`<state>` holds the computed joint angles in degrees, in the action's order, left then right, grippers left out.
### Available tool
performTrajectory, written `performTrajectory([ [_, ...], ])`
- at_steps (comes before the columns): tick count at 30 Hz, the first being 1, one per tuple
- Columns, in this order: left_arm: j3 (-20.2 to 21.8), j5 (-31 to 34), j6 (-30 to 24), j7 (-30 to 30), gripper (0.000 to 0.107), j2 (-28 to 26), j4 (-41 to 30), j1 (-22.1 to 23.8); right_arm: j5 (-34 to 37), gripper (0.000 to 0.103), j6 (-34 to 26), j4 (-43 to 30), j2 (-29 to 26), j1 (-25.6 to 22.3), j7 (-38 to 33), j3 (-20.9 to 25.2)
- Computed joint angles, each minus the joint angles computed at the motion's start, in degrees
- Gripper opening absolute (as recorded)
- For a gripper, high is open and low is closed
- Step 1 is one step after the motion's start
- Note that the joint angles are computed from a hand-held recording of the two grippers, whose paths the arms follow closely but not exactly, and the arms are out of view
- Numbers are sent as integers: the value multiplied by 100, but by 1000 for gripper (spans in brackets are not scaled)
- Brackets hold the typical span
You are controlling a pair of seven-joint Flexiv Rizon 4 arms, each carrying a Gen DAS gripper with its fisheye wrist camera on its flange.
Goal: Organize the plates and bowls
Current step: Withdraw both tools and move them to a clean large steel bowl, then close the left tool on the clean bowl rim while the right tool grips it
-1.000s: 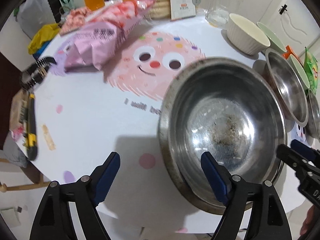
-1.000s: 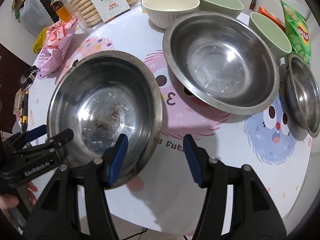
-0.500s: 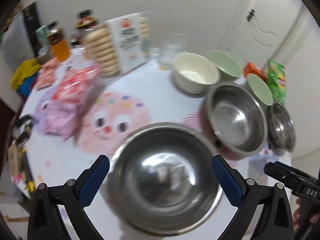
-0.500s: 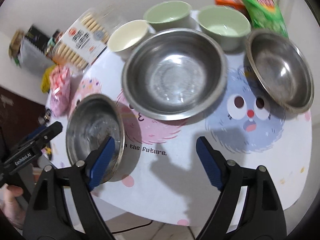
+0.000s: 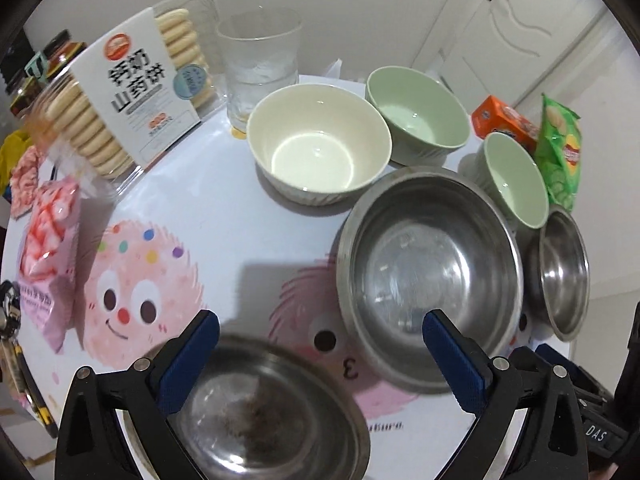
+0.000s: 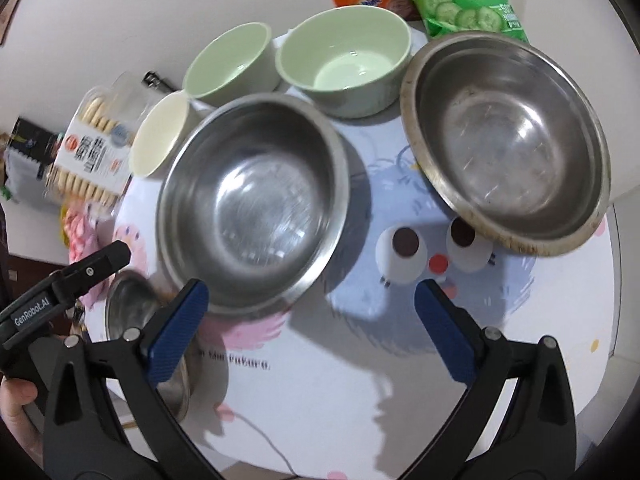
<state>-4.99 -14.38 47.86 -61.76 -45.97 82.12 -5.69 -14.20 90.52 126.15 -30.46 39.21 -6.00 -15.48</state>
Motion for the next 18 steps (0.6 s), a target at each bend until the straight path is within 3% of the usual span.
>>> performTrajectory([
  [7, 150, 299, -547, -203, 103, -396, -710, -235, 246, 103, -18, -334, -272, -689, -114, 587],
  [11, 199, 443, -737, -303, 101, -570, -988, -329, 369, 91, -47, -507, -402, -1092, -269, 963],
  [14, 225, 530, -804, -345, 92, -647, -1103, -373, 453, 79, -41, -568, -471, -1282, -367, 1146],
  [18, 281, 657, -1045, -436, 66, -759, -1313, -434, 603, 64, -50, -655, -547, -1624, -552, 1533],
])
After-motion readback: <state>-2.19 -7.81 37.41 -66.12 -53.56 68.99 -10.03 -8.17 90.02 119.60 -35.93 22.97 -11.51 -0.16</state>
